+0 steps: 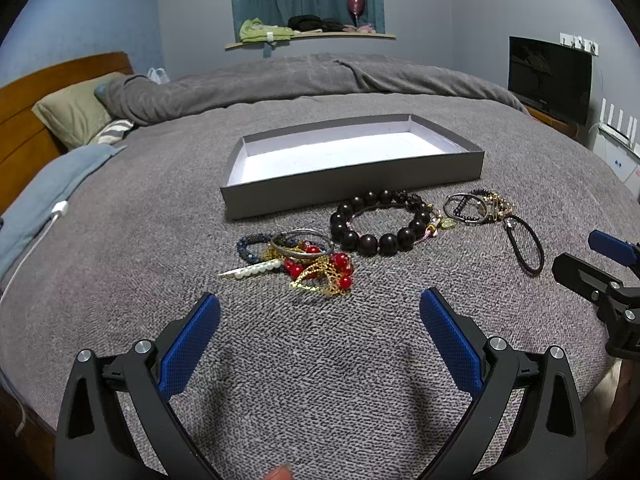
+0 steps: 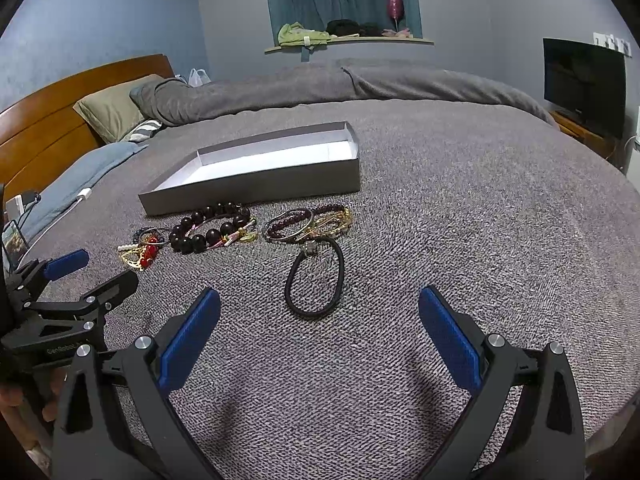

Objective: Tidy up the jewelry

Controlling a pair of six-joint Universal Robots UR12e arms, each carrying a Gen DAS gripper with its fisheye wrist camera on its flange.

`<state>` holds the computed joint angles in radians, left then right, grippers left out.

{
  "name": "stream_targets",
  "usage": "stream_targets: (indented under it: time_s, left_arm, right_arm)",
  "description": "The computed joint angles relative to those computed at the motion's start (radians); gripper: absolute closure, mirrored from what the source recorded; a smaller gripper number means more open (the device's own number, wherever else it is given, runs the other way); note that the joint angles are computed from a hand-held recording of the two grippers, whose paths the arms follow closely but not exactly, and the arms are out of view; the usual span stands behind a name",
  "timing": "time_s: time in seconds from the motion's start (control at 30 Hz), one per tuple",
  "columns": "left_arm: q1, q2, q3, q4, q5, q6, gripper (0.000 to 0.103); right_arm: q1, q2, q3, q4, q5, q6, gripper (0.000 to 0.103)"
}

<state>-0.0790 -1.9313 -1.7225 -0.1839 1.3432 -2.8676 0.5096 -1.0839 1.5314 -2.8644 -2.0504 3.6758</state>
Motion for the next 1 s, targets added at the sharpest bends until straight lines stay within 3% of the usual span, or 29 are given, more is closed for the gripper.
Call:
stream_targets:
  time_s: [0.6,0.8,0.9,1.0]
  left_arm:
    - [0.0,0.0,0.002,-0.011,-0.007,0.005,0.004]
    - [0.006,-0.002,0.008,-0.025,-0.025,0.03,0.004]
    - [0.018,-0.003,0.019,-0.036,-0.038,0.032,0.004]
    - [0.032,-0.003,0.028,-0.037,-0.05,0.023,0.004]
  right_arm:
    - [-0.006,-0.002,0.0,0.024,0.003,0.035,0.005]
    - [-0.011,-0.003,0.015,-0.002,-0.03,0.062,0.005]
    - [-0.007,-0.001,0.016,-0.006,-0.063,0.042,0.005]
    - [-0.01,-0.004,0.021,-0.02,-0.039,0.019,0.005]
